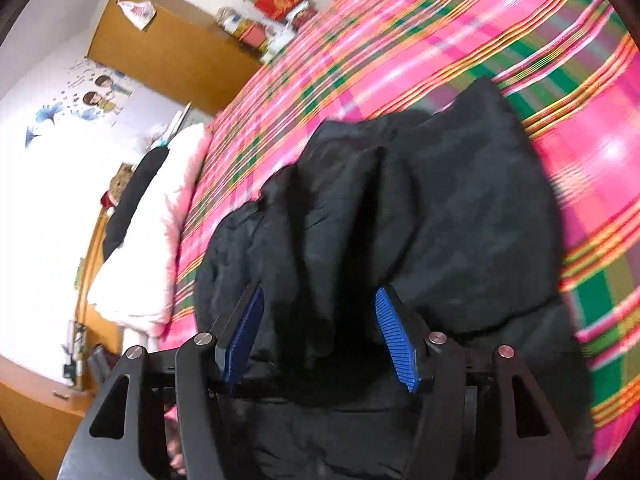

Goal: Fold large clothes
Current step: 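Lay the folded hem down near the hood and open both tools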

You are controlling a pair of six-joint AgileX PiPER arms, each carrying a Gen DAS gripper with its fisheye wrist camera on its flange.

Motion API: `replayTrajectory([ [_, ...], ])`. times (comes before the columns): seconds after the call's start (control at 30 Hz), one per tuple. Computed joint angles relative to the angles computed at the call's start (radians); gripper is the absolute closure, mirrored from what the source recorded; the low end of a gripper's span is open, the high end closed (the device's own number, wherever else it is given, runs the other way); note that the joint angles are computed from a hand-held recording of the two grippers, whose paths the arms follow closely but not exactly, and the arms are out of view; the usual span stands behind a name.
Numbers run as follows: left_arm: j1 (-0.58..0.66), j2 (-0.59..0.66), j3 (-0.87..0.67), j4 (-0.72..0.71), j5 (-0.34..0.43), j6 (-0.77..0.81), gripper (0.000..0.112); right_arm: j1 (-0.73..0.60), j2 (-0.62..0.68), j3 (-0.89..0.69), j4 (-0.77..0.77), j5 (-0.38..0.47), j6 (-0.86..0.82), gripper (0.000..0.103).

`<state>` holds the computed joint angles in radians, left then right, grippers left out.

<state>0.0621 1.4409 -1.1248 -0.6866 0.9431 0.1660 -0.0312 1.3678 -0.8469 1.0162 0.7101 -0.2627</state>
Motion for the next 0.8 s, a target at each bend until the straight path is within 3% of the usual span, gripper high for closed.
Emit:
replayTrajectory([
  [0.07,-0.011,0.01,0.02,-0.012,-0.028,0.019,0.042,0.064,0.059,-0.038,-0.03,-0.027,0.02,0.045],
  [0.1,-0.011,0.011,0.029,-0.017,-0.033,0.026,0.042,0.092,0.075,-0.05,-0.066,-0.047,0.047,0.066],
  [0.13,-0.008,0.014,0.03,-0.022,-0.028,0.026,0.042,0.127,0.089,-0.063,-0.122,-0.069,0.098,0.097],
  [0.33,0.067,-0.075,0.042,-0.116,-0.023,0.096,0.042,0.256,-0.042,0.097,-0.092,-0.213,0.143,0.098],
  [0.4,0.06,-0.097,0.047,-0.106,-0.043,0.099,0.042,0.32,-0.043,0.16,-0.111,-0.268,0.183,0.098],
  [0.5,0.024,-0.116,0.04,-0.026,-0.052,0.044,0.042,0.35,0.007,0.231,0.026,-0.325,0.093,0.098],
  [0.67,-0.06,-0.239,0.045,0.251,-0.249,-0.112,0.042,0.411,0.047,0.183,-0.15,-0.373,0.254,0.098],
  [0.73,-0.052,-0.242,0.04,0.202,-0.269,-0.064,0.042,0.426,0.065,0.172,-0.167,-0.382,0.27,0.098],
  [0.8,-0.043,-0.182,0.026,0.048,-0.206,0.086,0.042,0.444,0.077,0.173,-0.148,-0.401,0.258,0.098],
])
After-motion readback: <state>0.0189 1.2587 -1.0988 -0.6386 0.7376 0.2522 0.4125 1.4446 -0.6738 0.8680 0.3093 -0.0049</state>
